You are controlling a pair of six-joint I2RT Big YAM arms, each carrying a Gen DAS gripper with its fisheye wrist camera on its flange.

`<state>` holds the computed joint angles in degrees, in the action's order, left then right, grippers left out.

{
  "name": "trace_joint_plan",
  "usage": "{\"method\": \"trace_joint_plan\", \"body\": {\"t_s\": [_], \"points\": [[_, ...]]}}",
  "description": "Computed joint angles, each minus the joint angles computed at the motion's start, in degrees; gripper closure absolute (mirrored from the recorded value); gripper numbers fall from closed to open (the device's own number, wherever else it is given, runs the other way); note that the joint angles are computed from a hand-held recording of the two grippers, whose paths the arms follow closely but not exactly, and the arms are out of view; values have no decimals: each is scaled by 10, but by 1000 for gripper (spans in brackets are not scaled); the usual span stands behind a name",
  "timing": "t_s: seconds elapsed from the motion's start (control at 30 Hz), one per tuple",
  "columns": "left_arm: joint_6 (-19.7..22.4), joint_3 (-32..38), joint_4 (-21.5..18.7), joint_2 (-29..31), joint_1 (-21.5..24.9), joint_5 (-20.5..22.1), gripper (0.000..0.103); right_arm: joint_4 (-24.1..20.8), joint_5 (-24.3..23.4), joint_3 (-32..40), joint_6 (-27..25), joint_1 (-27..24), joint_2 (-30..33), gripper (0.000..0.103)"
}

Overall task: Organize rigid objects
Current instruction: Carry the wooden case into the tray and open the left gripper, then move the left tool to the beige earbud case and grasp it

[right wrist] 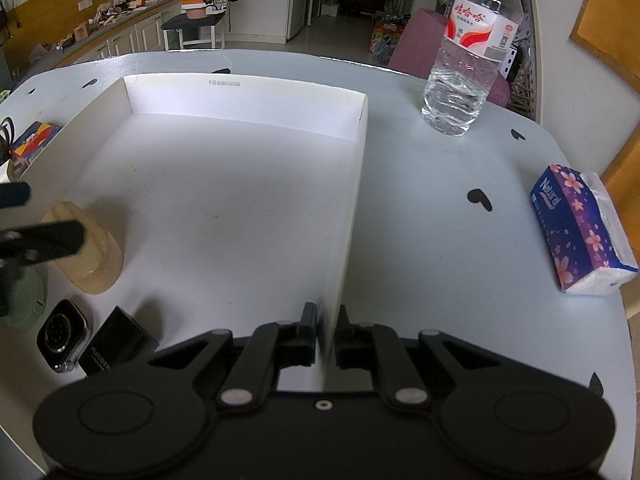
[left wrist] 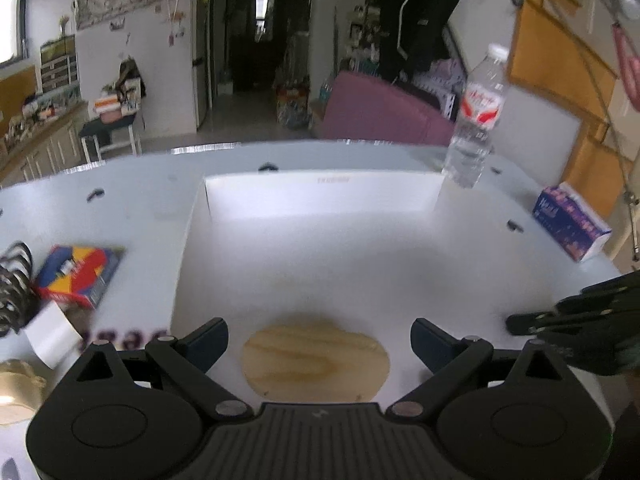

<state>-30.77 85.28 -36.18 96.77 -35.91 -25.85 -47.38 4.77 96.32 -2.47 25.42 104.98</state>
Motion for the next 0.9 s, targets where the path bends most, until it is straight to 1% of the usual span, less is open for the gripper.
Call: {"method": "trace_joint_plan", "body": {"t_s": [0.1, 0.2, 0.33, 0.4, 0.6, 0.9], "points": [[14, -19, 12, -24, -8, -21, 6, 0, 0, 0, 0, 1, 0, 94], [15, -44, 19, -52, -11, -36, 6, 0, 1, 0, 0, 1, 0, 94], [7, -84, 28, -93, -12, -58, 4, 0, 1, 0, -1, 1, 0, 94], [2, -103, 30, -112, -13, -71, 2, 0, 1, 0, -1, 0, 0, 94], [-14, -162, 39, -160, -14, -118, 0, 0, 1, 0, 0, 1, 0, 94], [-82, -223, 20, -202, -4, -160, 0, 0, 1, 0, -1, 1, 0, 94]]}}
